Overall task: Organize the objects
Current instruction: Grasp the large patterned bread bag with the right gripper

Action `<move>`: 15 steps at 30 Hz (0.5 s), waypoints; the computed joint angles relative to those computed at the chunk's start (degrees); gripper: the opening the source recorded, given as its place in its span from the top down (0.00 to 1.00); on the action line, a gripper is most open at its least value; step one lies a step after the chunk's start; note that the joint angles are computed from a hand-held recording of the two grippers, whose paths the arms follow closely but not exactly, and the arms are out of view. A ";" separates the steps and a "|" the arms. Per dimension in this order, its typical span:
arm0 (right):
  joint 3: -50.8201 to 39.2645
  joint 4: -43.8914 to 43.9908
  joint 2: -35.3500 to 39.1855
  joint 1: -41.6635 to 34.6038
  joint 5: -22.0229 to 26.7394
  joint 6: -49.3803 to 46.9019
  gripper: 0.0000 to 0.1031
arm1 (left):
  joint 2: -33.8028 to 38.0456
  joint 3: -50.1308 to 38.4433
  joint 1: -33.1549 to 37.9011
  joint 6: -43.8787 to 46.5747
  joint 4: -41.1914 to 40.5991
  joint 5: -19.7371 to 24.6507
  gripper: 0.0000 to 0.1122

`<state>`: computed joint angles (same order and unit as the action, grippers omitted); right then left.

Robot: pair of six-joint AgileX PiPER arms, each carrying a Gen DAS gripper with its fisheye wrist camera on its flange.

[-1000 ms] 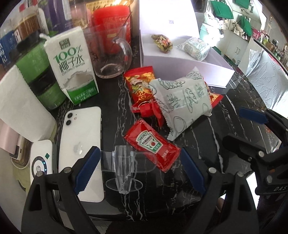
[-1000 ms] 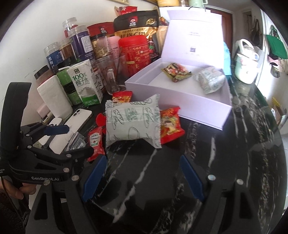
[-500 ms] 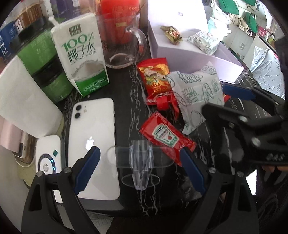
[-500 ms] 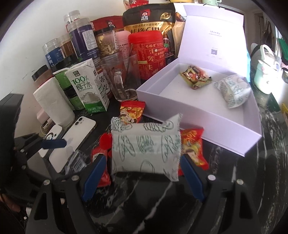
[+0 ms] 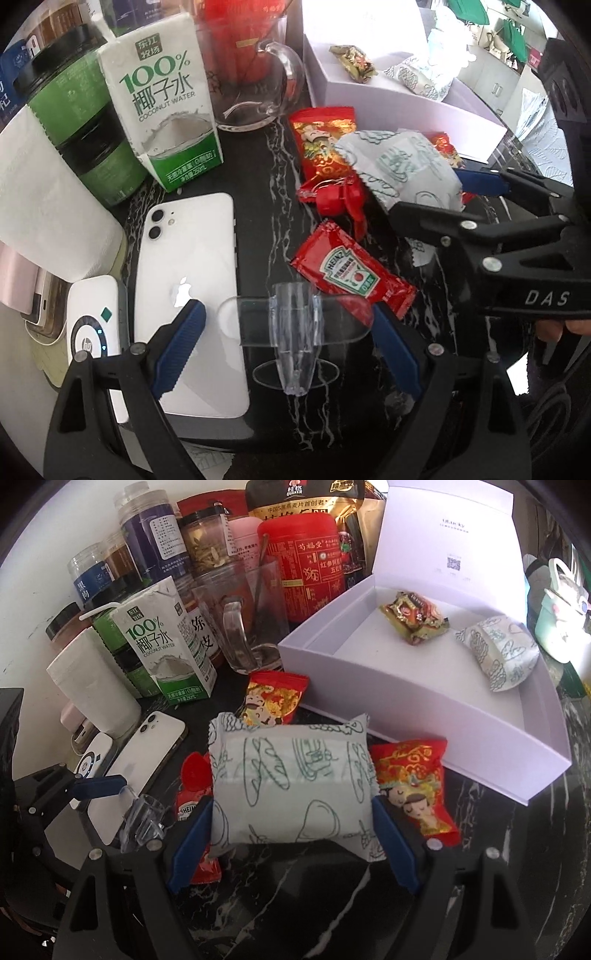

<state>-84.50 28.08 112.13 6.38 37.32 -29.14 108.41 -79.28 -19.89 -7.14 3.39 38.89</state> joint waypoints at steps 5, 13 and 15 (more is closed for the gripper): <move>1.81 4.95 -0.60 -0.55 -0.98 -4.40 0.23 | -1.21 2.39 0.29 1.10 -1.68 -3.80 0.30; 4.44 10.26 -1.79 -1.04 -2.19 -10.01 0.38 | -2.02 3.50 1.23 5.52 -6.75 -5.66 0.30; 4.65 11.27 -1.98 -1.30 -2.00 -11.04 0.39 | -2.26 3.77 1.26 5.76 -7.13 -5.64 0.30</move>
<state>-79.85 39.35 110.15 5.09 35.31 -40.18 106.15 -75.51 -18.63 -1.38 -3.74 33.25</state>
